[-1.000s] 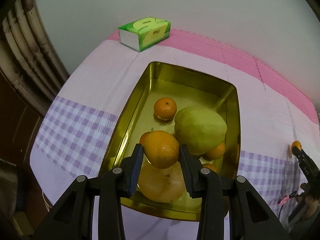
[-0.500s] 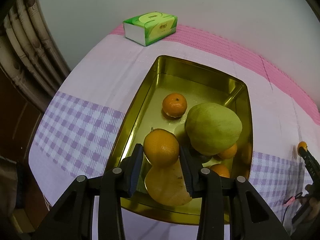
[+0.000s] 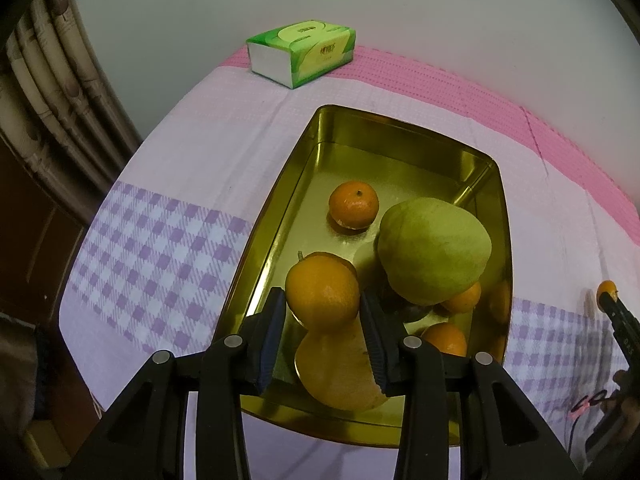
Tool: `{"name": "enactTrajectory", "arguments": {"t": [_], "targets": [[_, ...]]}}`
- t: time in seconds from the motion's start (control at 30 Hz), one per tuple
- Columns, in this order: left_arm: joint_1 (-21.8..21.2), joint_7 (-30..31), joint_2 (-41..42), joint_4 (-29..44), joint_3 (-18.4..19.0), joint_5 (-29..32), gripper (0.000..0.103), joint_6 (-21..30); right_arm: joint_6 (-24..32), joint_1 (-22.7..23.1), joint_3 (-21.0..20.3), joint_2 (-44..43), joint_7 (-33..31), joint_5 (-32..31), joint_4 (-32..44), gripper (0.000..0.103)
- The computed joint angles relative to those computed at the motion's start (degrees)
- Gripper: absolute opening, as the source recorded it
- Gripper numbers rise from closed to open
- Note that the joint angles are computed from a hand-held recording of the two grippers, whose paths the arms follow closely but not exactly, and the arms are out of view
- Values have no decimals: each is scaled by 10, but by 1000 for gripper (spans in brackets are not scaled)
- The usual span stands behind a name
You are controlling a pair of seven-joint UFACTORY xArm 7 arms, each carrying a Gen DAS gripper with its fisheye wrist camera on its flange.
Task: Organize fruits
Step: 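Carry the tangerine into the tray and open the left gripper while the right gripper holds its tangerine, then carry the tangerine into the tray and open the right gripper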
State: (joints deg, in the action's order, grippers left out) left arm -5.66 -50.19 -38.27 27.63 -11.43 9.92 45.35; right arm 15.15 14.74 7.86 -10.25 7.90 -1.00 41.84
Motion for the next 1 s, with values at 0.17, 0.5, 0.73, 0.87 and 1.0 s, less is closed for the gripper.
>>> {"name": "enactTrajectory", "arguments": {"t": [0.17,0.5,0.73,0.87,1.0], "targets": [[-2,2,-1,-2,4,-4,40,0,7,6,-1,-7,-8,7,-3,39],[-1,1,-2,-6,4,-6,52,7,22,19,5,-15,-10,17,3,39],[1,-1,-8,-11,6,-5,56,8,24,37,6,-28,-30,37,3,39],[0,4,-11,-13,10,-10,57,2,28,38,11,-27,-26,35,7,39],[1,5,-13,-14,7,-10,57,3,33,39,14,-23,-20,32,13,39]]}}
